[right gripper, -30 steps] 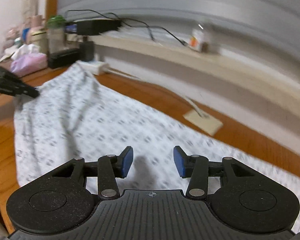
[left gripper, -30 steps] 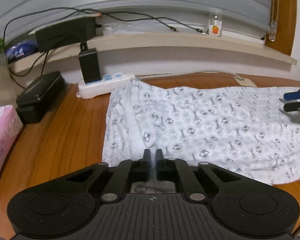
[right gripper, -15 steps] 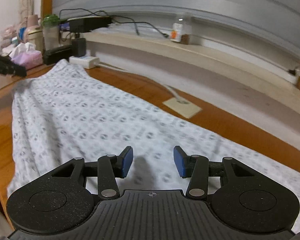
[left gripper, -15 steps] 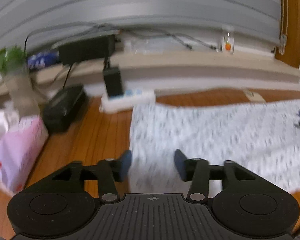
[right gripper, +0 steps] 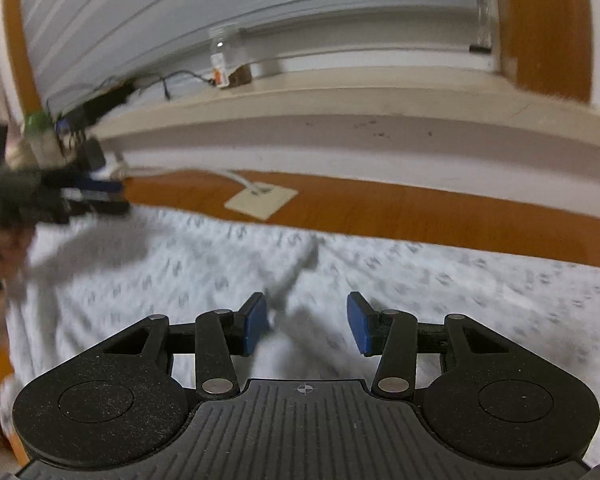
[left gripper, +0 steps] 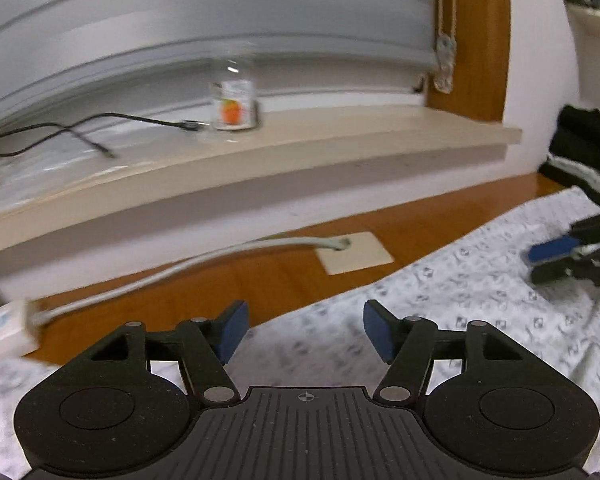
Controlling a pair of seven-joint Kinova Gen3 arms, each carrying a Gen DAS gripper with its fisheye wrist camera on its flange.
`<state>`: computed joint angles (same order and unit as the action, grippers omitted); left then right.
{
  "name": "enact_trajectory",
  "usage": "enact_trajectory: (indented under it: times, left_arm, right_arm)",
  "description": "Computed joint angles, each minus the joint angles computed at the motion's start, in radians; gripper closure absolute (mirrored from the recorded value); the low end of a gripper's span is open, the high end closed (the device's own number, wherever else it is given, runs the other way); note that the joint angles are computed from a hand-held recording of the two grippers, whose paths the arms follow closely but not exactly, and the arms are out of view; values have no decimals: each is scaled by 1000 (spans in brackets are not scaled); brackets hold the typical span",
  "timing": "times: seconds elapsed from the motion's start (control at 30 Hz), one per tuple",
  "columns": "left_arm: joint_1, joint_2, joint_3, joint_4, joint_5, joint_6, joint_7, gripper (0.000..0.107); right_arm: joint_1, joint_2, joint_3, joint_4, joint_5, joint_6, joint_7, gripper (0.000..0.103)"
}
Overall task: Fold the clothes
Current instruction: 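Pinch the cloth with the right gripper and smooth it toward the windowsill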
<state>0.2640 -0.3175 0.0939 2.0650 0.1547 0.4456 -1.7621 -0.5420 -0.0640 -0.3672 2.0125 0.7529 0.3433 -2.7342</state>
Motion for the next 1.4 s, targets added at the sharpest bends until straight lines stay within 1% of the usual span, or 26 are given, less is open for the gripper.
enact_trajectory:
  times: [0.07,0.13,0.2,0.27,0.3,0.33,0.37,0.4,0.43,0.5,0.53,0.57,0.6,0.67,0.7,0.77,0.83,0.9,0.97,1.03,1.13,1.2,1.27,1.33,1.4]
  left_arm:
    - [12,17,-9,18,12,-37,-8,39]
    - [15,24,-19,43,26,-71,-5,39]
    - [-5,31,-6,65,33,-98,7,39]
    - [1,45,-26,59,37,-83,28,39]
    - [5,46,-39,58,51,-83,30,38]
    - [2,45,-44,60,57,-85,36,38]
    - [-5,43,-42,63,57,-89,44,38]
    - [-11,40,-40,65,57,-93,52,38]
    - [-16,37,-38,68,56,-97,61,38]
    - [-27,32,-35,74,54,-105,81,38]
    - [-34,28,-29,78,49,-111,92,38]
    - [-43,23,-20,82,42,-120,106,38]
    - [-51,20,-12,86,34,-128,120,38]
    - [-68,16,7,93,17,-144,150,37]
    - [-69,14,9,94,11,-146,159,37]
    - [-62,12,3,95,2,-146,168,37]
    - [-61,9,2,98,-7,-150,178,37]
    - [-67,2,6,110,-13,-169,195,36]
    - [-90,-8,23,124,-21,-192,228,35]
    - [-118,-18,39,136,-28,-213,267,35]
    - [-122,-27,25,146,-27,-232,305,34]
    - [-113,-29,11,148,-29,-237,316,34]
    - [-110,-32,8,150,-37,-241,322,34]
    - [-112,-31,13,145,-48,-237,326,33]
    - [-113,-30,20,142,-60,-234,327,32]
  right_arm:
    - [1,41,29,-30,-49,-33,52,57]
    - [-15,84,51,-67,-64,-27,69,58]
    - [-31,118,78,-94,-92,-35,91,58]
    - [-45,136,97,-110,-130,-46,135,61]
    - [-39,146,87,-119,-128,-45,138,64]
    - [-27,151,68,-123,-110,-42,125,72]
    - [-25,156,59,-127,-79,-41,98,86]
    - [-41,160,67,-127,-38,-42,59,95]
    - [-72,153,95,-118,3,-56,18,99]
    - [-163,123,183,-89,84,-109,-59,99]
    - [-193,108,207,-80,125,-126,-94,99]
    - [-213,97,213,-78,165,-126,-129,99]
    - [-220,85,200,-74,206,-130,-161,99]
    - [-201,64,141,-71,249,-135,-178,99]
    - [-202,57,116,-72,248,-129,-166,99]
    - [-204,43,69,-79,206,-114,-102,99]
    - [-209,32,29,-84,143,-109,-21,99]
    - [-220,29,-7,-99,73,-80,61,99]
    - [-224,29,-44,-109,8,-53,140,99]
    - [-243,45,-49,-127,-70,-29,221,99]
    - [-267,58,-43,-147,-165,2,331,97]
    - [-269,42,-35,-134,-167,-4,340,92]
    - [-249,21,-33,-122,-126,-12,284,80]
    - [-202,10,-54,-116,-44,-1,206,77]
    - [-134,2,-96,-113,37,17,129,77]
